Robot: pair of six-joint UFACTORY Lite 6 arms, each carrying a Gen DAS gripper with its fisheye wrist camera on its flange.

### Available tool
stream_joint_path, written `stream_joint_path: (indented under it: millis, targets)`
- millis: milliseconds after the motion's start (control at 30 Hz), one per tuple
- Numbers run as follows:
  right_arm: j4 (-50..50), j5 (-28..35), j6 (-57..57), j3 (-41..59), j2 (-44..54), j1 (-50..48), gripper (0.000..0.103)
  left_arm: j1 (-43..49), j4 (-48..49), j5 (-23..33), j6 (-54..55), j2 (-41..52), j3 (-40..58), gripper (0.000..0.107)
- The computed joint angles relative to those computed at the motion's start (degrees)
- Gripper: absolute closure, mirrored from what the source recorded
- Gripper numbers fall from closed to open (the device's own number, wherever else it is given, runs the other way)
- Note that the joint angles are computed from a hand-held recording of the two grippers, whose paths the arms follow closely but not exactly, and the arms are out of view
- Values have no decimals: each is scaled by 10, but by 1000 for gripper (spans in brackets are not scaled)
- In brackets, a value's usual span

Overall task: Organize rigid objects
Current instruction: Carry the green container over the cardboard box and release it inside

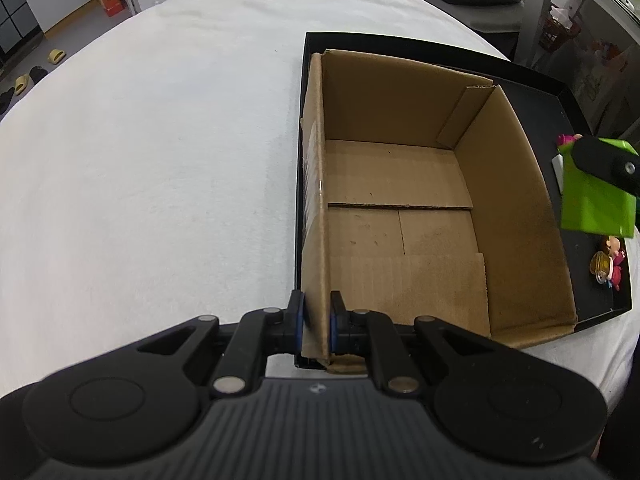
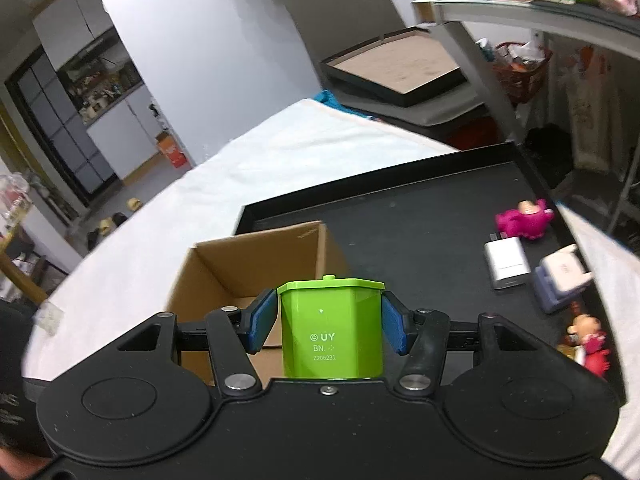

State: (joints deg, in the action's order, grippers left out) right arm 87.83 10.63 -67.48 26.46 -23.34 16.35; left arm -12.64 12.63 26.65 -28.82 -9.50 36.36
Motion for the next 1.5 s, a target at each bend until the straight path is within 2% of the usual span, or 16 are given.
stream_joint_path:
  millis: [100, 300, 633, 1000, 1133, 1200, 1333, 1400, 1500]
  targets:
    - [13, -14, -2, 14, 12, 26, 48, 10, -23, 2, 33, 5, 8, 95]
    - [163, -27, -133, 55, 61, 77, 48, 44, -87, 7, 125, 4, 18, 95]
    - [365, -46, -311, 118, 150, 143, 48, 60, -126, 5, 179, 21, 25, 96]
    - [411, -22, -351, 123, 176, 126, 48, 65, -143, 6, 198, 55, 47, 96]
    - [488, -15, -427, 134, 192, 126, 48, 64, -140, 13, 204, 49, 46, 96]
    - [471, -8, -410, 142, 204, 127, 48, 71, -158, 16, 224, 45, 46, 95]
    - [356, 2, -306, 149, 214, 126, 46, 71, -146, 28, 218, 38, 50, 93]
    - [342, -4, -296, 145, 207, 129, 38, 65, -128, 34, 199, 36, 54, 91]
    - [326, -16, -277, 136, 192, 128, 34, 58, -104, 43, 173, 28, 54, 75]
